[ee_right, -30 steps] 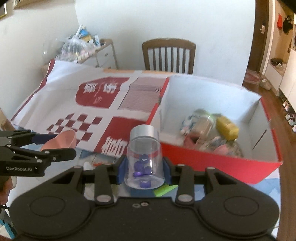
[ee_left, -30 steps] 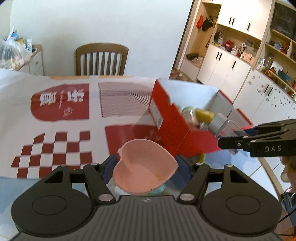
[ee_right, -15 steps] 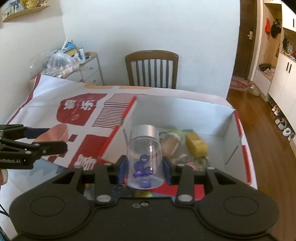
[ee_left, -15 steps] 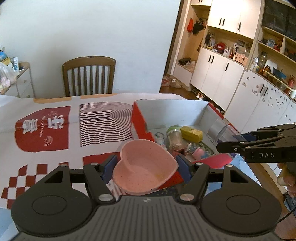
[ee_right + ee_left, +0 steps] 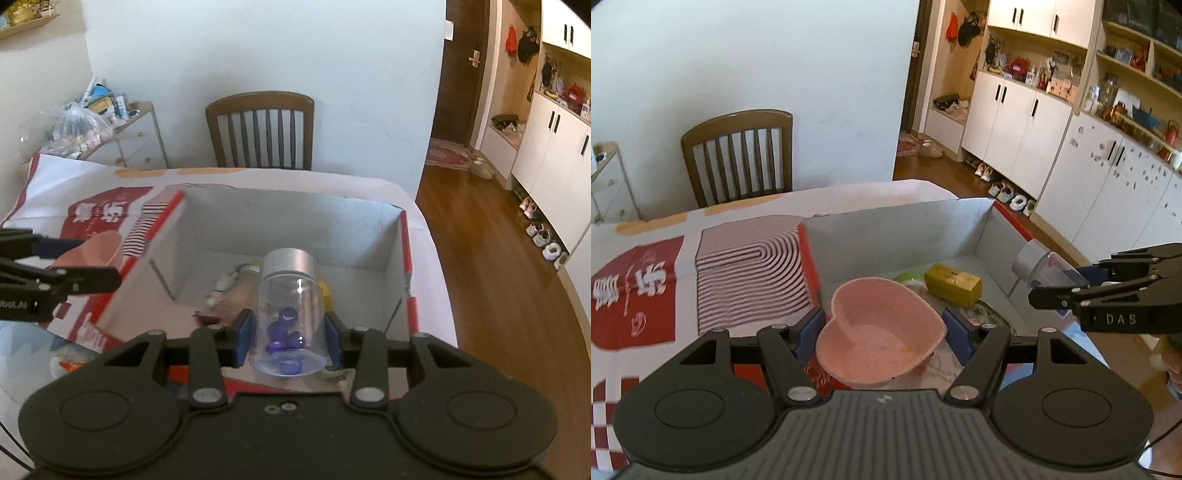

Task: Organize rigid objects
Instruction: 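Carry the pink dish and clear jar over the red box with both grippers, then lower the dish and jar into the box and open both grippers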

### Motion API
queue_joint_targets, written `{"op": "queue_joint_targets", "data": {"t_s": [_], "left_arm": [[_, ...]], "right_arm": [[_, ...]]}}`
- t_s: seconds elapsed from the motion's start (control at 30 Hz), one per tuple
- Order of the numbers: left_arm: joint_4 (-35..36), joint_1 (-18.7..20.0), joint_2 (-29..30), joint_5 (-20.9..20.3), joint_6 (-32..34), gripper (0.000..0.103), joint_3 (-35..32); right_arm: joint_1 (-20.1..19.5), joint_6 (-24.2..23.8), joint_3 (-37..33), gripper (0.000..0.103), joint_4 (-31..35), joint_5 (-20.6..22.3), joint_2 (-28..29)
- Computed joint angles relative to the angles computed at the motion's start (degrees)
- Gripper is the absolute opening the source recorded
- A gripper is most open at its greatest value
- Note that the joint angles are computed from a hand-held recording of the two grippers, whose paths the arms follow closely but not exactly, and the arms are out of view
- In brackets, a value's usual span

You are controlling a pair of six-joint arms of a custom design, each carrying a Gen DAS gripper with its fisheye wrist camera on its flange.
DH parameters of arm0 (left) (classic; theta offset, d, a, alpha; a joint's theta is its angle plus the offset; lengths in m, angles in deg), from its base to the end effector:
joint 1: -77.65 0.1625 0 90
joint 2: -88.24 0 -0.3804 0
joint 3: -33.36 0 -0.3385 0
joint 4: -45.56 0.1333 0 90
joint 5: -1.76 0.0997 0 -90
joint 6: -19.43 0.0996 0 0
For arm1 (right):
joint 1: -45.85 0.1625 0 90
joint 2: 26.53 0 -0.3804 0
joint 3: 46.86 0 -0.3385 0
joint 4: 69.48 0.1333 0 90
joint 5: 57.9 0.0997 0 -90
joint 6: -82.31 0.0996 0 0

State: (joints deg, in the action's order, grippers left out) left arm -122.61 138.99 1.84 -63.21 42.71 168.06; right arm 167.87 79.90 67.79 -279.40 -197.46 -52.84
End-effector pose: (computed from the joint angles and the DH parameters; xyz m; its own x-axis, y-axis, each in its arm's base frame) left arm -0.0285 -0.4180 0.2608 -0.6588 0.5301 -0.5339 0.7362 0.6003 -0.3125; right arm 0.2977 -0.3676 -0.0101 -0.7416 -0.0364 0.6698 -0.4833 0.7214 -0.4960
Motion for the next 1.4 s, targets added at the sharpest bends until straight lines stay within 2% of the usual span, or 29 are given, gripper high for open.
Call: {"op": "queue_joint_targets", "data": {"t_s": [0.47,0.63,0.77,0.93,1.13,1.4], "left_arm": [[-7.61,-0.87,19.54,7.4,0.24,0.069,-7.36],[-8.65,-0.8,24.06,9.87,1.79,0.07,-9.92],[-6.78,-0.32,26.38,11.21,1.11,0.069,-12.32],[-7.29,-0.34,28.34,12.86,2.32,0.07,-13.23],[-6.68,-1.48,29.76,16.34,3.29,0.07,-13.36],[-6.0,-2.39,29.98,18.24,2.85,0.07,-12.84]], "right_arm": [[-5.55,-6.62,-3.02,0.04,4.22,2.09,1.11],[-7.35,-6.56,-2.89,0.04,4.94,5.37,0.51],[-7.84,-7.83,-3.74,0.04,6.98,7.3,0.49],[-7.98,-9.42,-4.72,0.04,8.84,6.08,1.66],[-8.82,-7.16,-5.75,0.04,12.46,4.45,2.3],[-9.12,-6.53,-5.73,0.042,13.39,4.26,1.66]]}}
